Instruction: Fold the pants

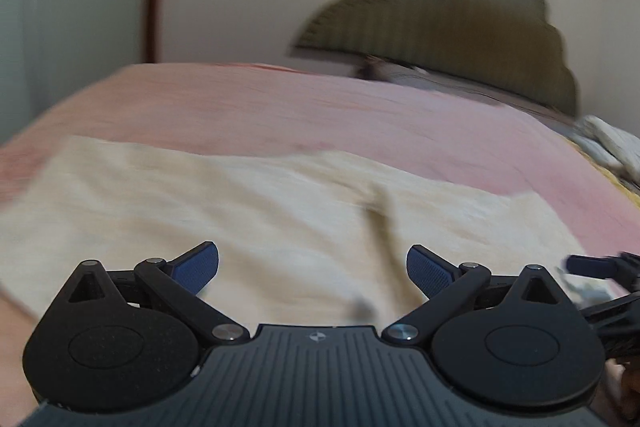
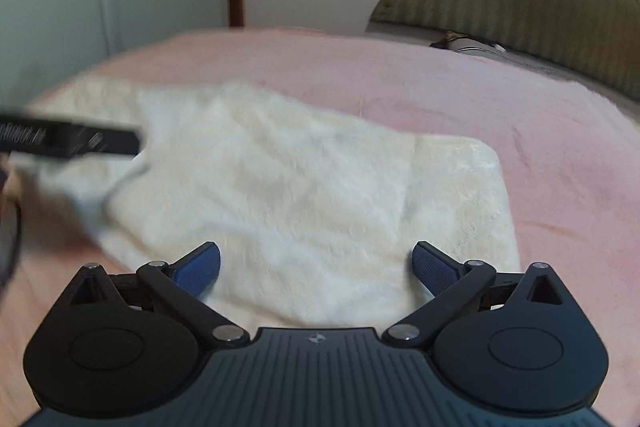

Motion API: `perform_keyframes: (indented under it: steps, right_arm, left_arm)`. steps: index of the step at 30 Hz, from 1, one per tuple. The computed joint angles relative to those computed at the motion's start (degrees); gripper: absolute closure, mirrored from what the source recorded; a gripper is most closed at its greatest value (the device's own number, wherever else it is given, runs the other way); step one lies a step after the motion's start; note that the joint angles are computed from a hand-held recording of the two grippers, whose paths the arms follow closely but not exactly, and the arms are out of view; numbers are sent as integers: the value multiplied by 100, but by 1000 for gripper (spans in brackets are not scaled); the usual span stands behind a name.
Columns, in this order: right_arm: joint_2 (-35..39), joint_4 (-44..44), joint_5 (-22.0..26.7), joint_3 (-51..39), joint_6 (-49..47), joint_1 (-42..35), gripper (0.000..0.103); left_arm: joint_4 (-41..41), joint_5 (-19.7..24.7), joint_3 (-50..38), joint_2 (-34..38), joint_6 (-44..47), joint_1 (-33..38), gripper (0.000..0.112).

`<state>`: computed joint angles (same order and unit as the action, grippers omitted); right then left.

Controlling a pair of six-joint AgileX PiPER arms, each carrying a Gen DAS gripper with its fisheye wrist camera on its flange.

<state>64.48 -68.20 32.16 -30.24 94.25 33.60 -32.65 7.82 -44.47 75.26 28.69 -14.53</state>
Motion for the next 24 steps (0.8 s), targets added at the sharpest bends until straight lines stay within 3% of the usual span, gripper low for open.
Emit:
perform_keyframes:
  steps: [2,4,6,8,14,19,24]
  right_arm:
    - [74,-312,-42,-198,437,128,0]
    - [391,-405,-226,-588,48,317,0]
    - [936,-464,-41,-1106,-484,783,0]
    - [1519,-511,134,-1625,-991,1216,0]
    - [3065,-843,251,-2975,-2012,2037,0]
    - [4239,-1067,1137,-4104,-2742,2384,0]
    - [4890,-1157,1326,-4987,-3021,2271,0]
  left_arm:
    - [1146,84,22,-173,-1125,571,10]
    - [2163,308,-72,-274,-2269,1168,10]
    - [2363,677,-255,-292,-2741,1819,10]
    - [1667,1137,-504,-192,-2298,2471,10]
    - [-1175,3579,-1454,644,154,4390,11]
    - [-1643,4143,-1690,991,537,4621,11]
    - [-2558,5205,-2050,1725,825,4925,10]
